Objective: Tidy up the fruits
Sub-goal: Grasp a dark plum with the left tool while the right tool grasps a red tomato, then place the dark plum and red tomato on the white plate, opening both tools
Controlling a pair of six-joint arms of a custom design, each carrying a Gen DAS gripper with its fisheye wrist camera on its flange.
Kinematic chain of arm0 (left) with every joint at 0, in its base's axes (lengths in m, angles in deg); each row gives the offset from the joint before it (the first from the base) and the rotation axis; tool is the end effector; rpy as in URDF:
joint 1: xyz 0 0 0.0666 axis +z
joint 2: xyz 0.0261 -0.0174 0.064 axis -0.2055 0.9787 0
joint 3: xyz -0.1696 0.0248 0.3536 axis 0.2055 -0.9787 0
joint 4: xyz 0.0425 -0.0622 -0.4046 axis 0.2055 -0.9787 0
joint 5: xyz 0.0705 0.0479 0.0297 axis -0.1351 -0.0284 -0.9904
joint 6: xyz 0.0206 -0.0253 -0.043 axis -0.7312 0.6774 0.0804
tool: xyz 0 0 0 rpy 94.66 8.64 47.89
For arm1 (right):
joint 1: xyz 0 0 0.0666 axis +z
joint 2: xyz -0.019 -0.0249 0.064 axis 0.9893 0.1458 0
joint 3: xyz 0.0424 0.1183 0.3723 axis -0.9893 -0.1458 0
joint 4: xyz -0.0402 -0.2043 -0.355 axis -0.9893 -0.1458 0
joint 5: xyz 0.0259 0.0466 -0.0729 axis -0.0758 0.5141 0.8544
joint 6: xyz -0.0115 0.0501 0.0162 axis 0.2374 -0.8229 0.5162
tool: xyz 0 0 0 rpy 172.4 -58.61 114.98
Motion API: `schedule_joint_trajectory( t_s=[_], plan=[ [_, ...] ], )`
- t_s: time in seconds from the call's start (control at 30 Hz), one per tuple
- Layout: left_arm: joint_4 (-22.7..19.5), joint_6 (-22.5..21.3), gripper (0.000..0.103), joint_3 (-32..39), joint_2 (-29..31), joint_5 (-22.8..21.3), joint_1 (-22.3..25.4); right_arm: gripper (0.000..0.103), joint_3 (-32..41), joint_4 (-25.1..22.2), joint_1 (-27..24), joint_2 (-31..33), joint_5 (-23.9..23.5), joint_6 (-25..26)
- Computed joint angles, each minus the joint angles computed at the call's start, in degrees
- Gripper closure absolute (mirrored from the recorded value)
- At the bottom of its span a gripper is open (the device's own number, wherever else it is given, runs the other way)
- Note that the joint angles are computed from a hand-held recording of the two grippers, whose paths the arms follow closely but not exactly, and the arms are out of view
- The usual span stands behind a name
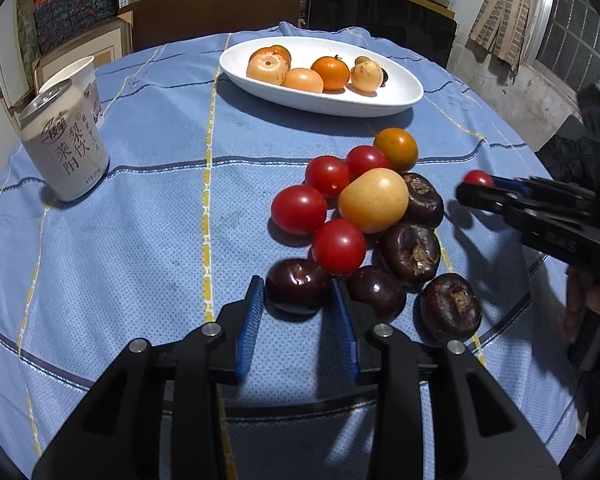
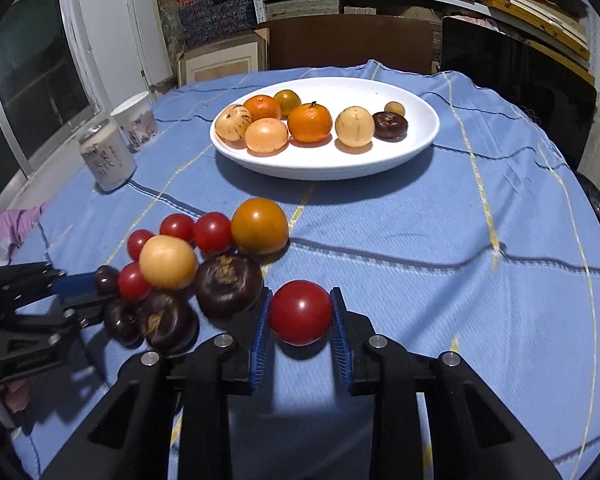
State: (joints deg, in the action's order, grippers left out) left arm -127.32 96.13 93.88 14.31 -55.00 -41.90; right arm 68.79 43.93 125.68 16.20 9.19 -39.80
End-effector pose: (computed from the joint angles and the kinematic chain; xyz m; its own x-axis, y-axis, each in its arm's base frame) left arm 0.3620 -0.2095 0.3774 -0.7793 0.2833 -0.5589 0.3867 0.9193 -0.0732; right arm 0.3568 0.3313 0.3736 -0.7699 -0.0517 -0.6360 -0.1760 0.9753 0.1337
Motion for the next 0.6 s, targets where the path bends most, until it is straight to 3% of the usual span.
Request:
schedule_joint_trajectory(
  t_s=[0.07, 0.13, 0.23, 0.6],
  plan=[
    [0.41, 0.19, 0.060, 0.18, 0.35, -0.56, 0.21, 0.074, -1.12, 0.42, 0.23, -1.01, -0.27, -0.85],
    [0.60, 0.01, 0.060, 0.27, 0.52, 0.05, 0.63, 0.074, -1.90, 0.58, 0.63, -1.78, -0.19, -1.46],
    [0.20, -0.38, 0.072, 0.51, 0.63, 1.93, 0.84, 0.074, -2.53, 0.87, 0.93, -2.42, -0.14, -1.90],
    [-2.05, -0.58, 0.072, 0.53, -3.07, 0.04, 0.04, 0.074, -3.29, 1.66, 1.70, -5.06, 0.07, -1.39]
  ],
)
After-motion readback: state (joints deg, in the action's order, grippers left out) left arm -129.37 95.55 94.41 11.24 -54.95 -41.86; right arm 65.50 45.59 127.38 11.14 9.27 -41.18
